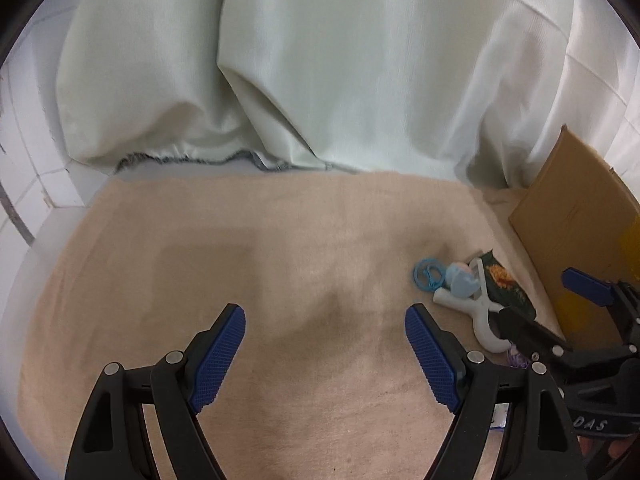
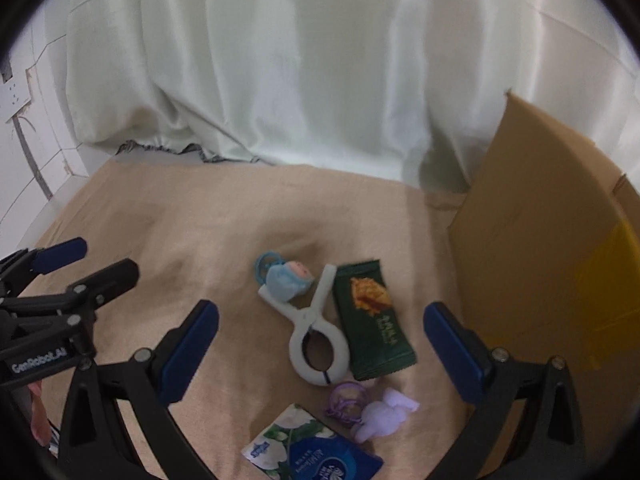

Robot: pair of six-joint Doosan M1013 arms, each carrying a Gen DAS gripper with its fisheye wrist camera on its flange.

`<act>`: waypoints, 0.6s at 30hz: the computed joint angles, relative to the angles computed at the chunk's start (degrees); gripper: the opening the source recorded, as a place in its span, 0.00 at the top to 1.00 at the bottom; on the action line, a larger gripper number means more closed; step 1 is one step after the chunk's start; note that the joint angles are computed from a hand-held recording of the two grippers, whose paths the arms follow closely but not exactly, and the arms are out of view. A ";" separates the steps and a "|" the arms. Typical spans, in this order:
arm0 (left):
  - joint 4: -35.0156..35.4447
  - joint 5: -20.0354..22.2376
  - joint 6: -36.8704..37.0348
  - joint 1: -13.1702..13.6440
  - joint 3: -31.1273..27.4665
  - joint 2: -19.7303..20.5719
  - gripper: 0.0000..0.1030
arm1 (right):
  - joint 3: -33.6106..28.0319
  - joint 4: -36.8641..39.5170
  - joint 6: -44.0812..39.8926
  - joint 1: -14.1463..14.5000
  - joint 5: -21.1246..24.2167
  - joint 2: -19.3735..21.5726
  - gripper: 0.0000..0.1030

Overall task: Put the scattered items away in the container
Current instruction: 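Move both tools back toward the remaining items on the table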

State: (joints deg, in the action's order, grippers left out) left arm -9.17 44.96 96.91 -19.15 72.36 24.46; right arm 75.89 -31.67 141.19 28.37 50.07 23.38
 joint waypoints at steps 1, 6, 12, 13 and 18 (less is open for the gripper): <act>0.23 -0.41 0.01 -0.06 0.25 0.03 0.20 | 0.23 0.47 -0.42 -0.08 -0.34 0.10 0.00; -0.17 0.43 1.20 -0.07 -0.26 0.83 0.19 | -1.17 1.01 -4.48 0.08 3.64 2.09 0.00; -1.31 1.13 1.99 0.13 -0.92 1.34 0.19 | -1.39 2.29 -7.05 -0.34 4.18 3.07 0.23; -1.53 1.45 2.04 0.20 -1.09 1.41 0.19 | -1.57 2.31 -7.38 -0.40 4.80 3.38 0.27; -2.63 1.43 2.99 0.44 -1.24 1.47 0.20 | -1.85 0.50 -8.19 -0.07 5.72 3.77 0.42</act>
